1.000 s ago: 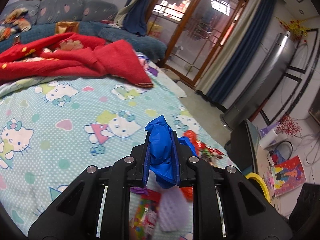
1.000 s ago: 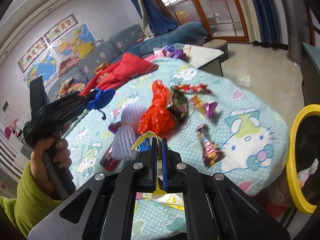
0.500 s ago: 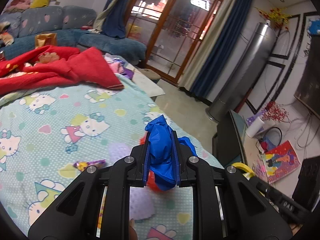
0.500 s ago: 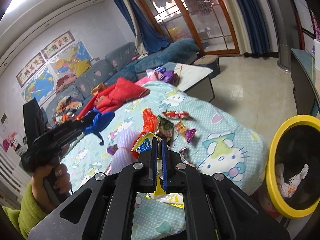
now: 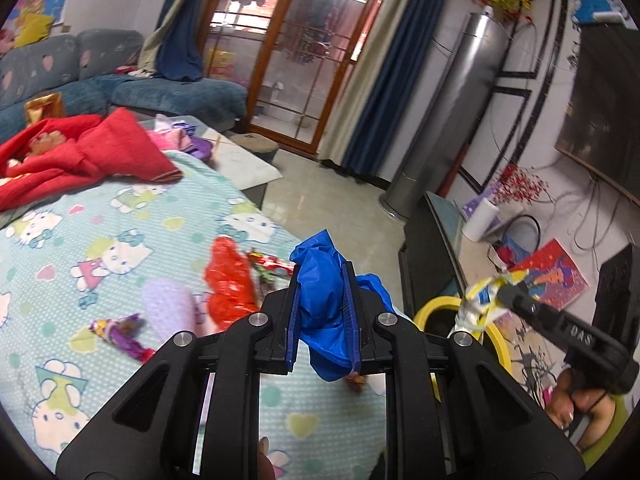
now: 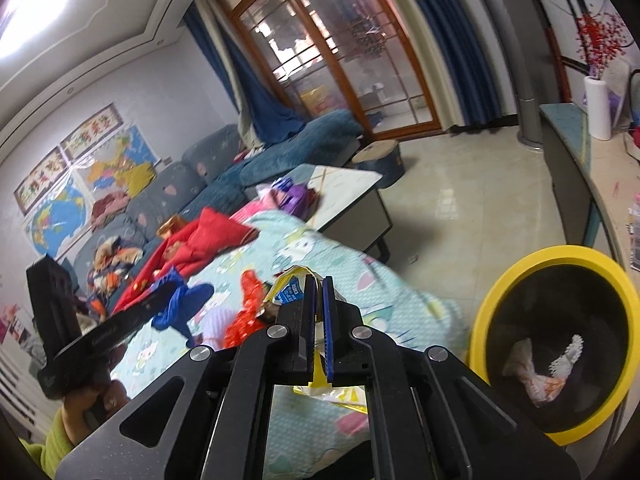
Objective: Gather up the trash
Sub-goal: 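Carry the blue bag with the left tool while the right tool carries the yellow wrapper to the bin, then open the right tool over the bin while the left tool releases the blue bag into it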
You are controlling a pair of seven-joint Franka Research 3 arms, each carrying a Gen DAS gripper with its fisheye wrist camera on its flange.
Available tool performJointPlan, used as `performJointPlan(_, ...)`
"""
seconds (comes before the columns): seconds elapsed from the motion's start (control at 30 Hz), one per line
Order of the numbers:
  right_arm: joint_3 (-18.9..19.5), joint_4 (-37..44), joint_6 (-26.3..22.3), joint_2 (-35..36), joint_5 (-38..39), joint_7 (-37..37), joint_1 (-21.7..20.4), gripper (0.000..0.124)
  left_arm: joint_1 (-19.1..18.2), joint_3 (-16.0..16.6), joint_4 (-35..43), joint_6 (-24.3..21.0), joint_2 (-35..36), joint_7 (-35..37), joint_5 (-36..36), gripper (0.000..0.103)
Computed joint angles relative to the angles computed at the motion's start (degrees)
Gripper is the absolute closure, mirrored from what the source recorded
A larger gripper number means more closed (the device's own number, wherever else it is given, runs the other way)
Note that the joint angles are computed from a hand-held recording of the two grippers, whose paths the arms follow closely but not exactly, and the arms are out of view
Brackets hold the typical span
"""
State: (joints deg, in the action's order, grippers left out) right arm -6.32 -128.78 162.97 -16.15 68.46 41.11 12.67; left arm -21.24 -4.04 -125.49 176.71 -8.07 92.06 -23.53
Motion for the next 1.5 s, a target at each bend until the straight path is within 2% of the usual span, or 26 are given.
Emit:
performJointPlan(0.23,-1.07,-0.99,1.83,-0.61,0.88,0.08,-1.25,0.120,-1.67,-1.78,2.25,-1.13,2.12,4.21,-2.19,0.090)
performJointPlan(0.87,-3.59,-1.79,8.91,0.97,3.82,-1.13,-4.93,0.120,-0.41,-12.12,8.89,-4.42,9.37,16.70,-7.57,0.090)
performJointPlan(1.1,-4.58,-2.44,9.79,2.80,0.33,2.49,-7.65,0.120,1.04,-15.54,12.69,-6.76,14.45,13.07,-1.15,0.090)
performJointPlan(1.23,-5.16,-2.14,8.60,4.22,-0.98,4.54,-9.38,0.120,2.03,-17.20,14.74,-8.12,16.86,10.88,2.58,0.090)
performJointPlan(1.5,-4.46,-1.83,7.30,6.72,-5.82,10.43,-12.86,0.120,2.08,-18.67,19.85,-11.34,22.31,5.54,11.08,0.090)
